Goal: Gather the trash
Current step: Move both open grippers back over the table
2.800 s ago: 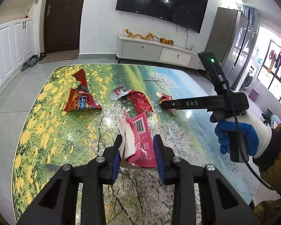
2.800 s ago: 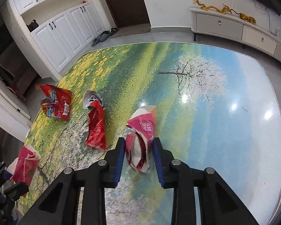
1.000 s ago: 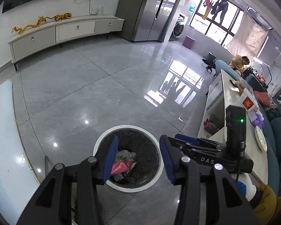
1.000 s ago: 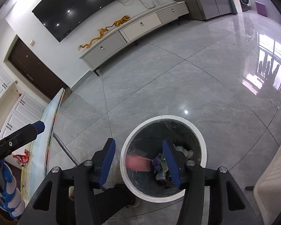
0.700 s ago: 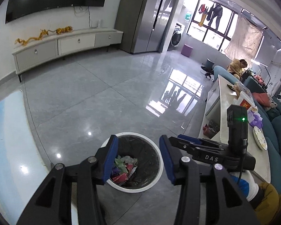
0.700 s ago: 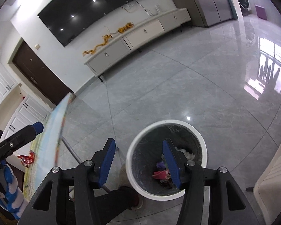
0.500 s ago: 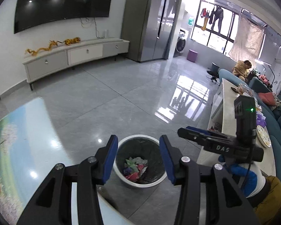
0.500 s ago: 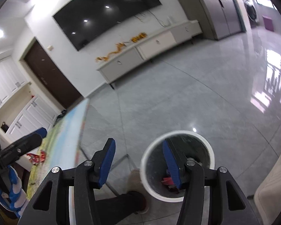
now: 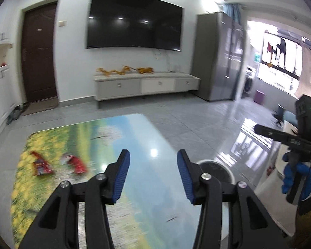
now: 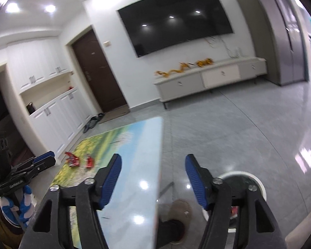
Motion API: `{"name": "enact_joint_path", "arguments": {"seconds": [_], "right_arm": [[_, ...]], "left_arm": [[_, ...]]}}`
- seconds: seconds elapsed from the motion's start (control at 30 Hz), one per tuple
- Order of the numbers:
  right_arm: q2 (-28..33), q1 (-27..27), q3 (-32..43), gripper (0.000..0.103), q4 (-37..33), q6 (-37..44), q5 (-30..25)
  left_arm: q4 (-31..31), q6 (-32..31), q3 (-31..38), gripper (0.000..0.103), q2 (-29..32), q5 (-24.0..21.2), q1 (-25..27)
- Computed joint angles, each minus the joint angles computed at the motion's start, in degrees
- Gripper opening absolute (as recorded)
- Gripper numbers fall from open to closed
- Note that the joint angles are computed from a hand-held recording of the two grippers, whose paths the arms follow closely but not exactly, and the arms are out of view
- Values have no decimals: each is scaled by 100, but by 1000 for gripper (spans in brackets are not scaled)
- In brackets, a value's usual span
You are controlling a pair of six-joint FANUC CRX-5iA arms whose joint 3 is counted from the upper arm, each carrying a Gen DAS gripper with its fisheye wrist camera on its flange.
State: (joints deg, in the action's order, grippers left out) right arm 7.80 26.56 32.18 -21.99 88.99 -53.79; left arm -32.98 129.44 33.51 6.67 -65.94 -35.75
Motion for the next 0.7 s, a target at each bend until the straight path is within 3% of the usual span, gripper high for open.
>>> {"name": "enact_joint_path", "arguments": {"seconds": [0.1,0.3,0.5,0.7], "right_arm": [[8,335,148,81,182,93,73],[463,707,940,85,88,380,-244],[1249,1066,1998,85,3,598,-861],[2343,1385,3440,82,76,433,-1552]], "left_arm": [[-641,527,-481,54,-577,-387,-66],[-949,1162,-1427,55,-1545,-809,407],[-305,1108,-2379,55,-2111,-560,1445],[708,419,-2910,55,-2040,277,2482]]}}
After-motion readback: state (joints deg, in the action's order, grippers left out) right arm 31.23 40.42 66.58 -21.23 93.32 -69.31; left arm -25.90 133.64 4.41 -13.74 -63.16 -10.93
